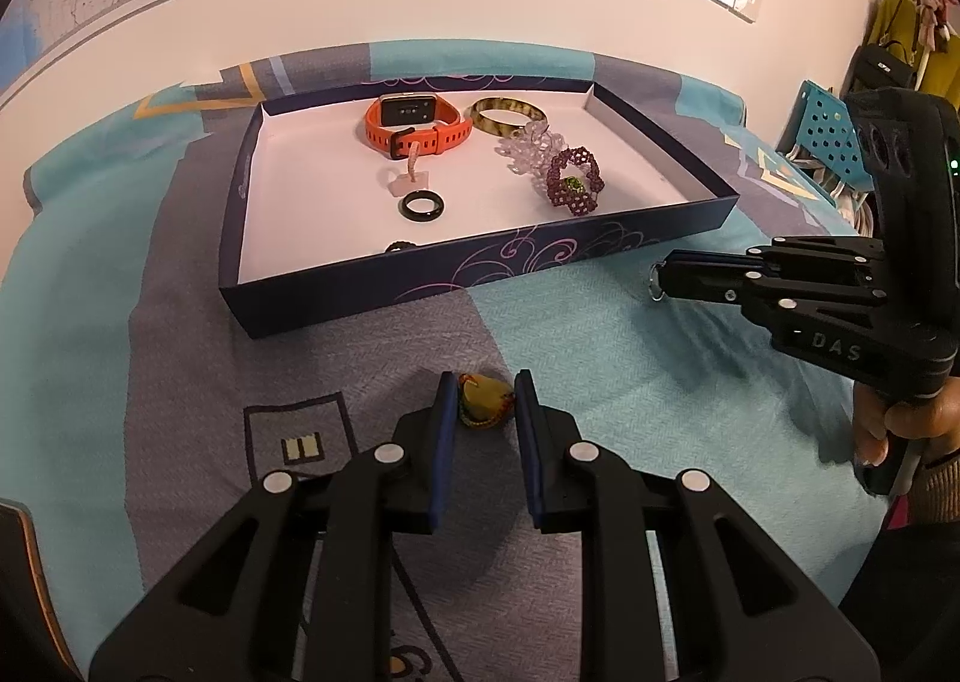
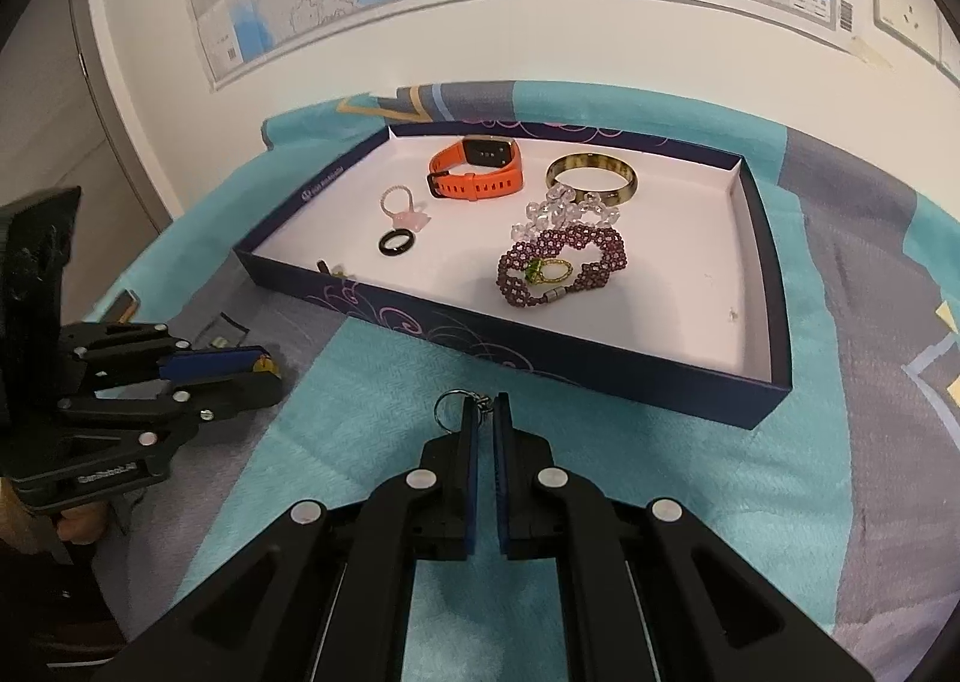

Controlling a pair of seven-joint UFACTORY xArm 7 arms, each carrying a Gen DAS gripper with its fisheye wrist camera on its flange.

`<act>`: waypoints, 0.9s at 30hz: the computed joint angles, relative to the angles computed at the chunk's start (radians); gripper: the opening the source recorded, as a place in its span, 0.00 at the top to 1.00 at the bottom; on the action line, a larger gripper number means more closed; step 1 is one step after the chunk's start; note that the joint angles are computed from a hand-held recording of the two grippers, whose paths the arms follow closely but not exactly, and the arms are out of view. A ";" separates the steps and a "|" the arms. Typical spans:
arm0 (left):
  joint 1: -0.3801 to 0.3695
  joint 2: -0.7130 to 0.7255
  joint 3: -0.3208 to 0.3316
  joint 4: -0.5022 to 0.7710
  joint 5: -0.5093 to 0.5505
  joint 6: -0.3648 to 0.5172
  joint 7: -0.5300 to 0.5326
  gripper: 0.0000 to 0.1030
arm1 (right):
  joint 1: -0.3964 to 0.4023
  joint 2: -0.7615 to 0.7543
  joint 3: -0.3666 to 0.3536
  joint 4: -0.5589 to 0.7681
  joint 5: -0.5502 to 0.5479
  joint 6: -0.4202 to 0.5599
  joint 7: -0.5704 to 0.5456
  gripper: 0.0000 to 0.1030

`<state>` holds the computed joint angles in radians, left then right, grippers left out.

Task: Organize jewelry
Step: 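Grasp the silver ring with the right tool while the left tool grasps the yellow stone ring, then carry the silver ring and yellow stone ring over the tray with both tools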

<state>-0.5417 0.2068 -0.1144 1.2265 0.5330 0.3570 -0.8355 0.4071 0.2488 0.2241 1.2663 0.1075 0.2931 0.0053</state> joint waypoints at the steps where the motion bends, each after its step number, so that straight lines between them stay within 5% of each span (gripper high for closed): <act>1: -0.001 -0.001 0.001 -0.001 0.004 -0.001 -0.003 0.81 | -0.013 -0.004 0.014 -0.006 0.025 -0.004 -0.019 0.97; 27: -0.004 -0.036 -0.004 0.021 0.143 0.003 -0.125 0.81 | -0.016 -0.053 0.018 -0.044 0.076 -0.067 -0.057 0.97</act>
<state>-0.5457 0.1713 -0.1181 1.2476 0.6756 0.3599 -0.9605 0.3906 0.1954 0.2422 1.2226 0.1831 0.2257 -0.0515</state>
